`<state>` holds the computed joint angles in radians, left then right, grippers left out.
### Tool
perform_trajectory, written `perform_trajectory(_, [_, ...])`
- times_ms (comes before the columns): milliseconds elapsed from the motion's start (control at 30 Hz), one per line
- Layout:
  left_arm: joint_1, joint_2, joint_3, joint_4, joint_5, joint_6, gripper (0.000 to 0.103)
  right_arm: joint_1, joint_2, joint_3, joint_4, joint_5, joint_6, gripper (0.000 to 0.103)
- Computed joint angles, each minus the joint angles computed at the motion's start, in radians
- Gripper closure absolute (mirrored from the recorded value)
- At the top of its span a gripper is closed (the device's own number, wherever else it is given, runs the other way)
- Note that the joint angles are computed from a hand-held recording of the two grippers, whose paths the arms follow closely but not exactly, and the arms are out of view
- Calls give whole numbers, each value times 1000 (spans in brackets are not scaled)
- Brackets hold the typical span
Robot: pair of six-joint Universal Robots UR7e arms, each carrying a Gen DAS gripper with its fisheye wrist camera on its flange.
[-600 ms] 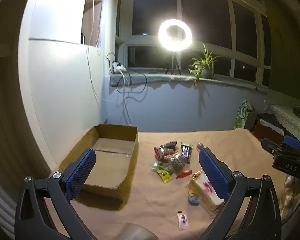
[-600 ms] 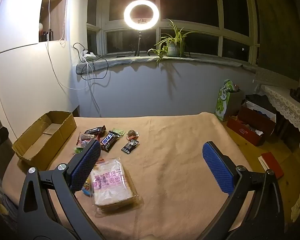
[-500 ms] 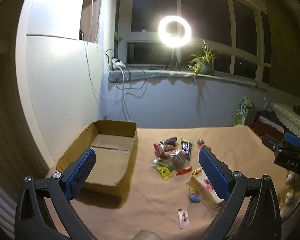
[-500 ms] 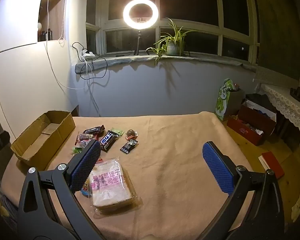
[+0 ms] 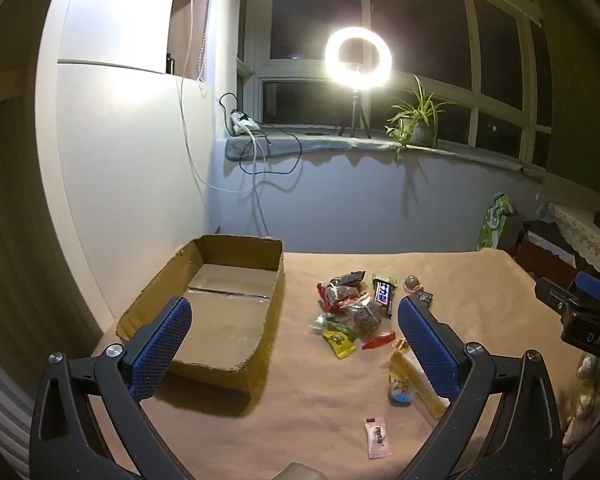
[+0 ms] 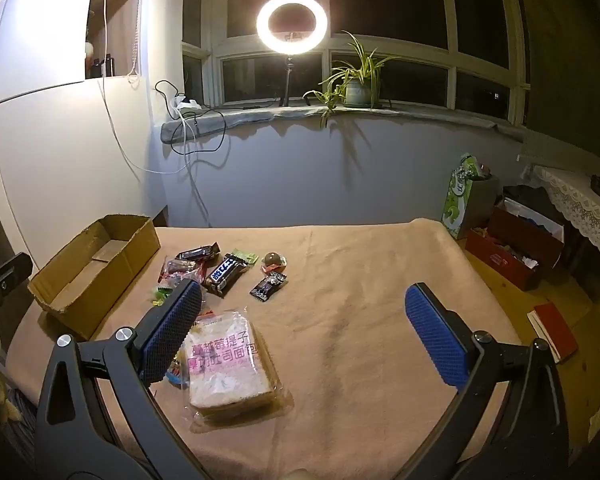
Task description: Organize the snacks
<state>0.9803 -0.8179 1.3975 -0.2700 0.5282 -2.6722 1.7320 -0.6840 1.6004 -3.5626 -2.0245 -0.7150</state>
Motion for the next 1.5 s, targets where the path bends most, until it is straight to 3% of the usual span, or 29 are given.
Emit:
perform_trajectory(467, [-6, -19, 27, -39, -4, 22, 1, 8, -4, 6, 18, 7, 5, 0])
perform_trajectory(1500, [0, 9, -17, 29, 14, -18, 1, 4, 13, -16, 51, 1, 3, 0])
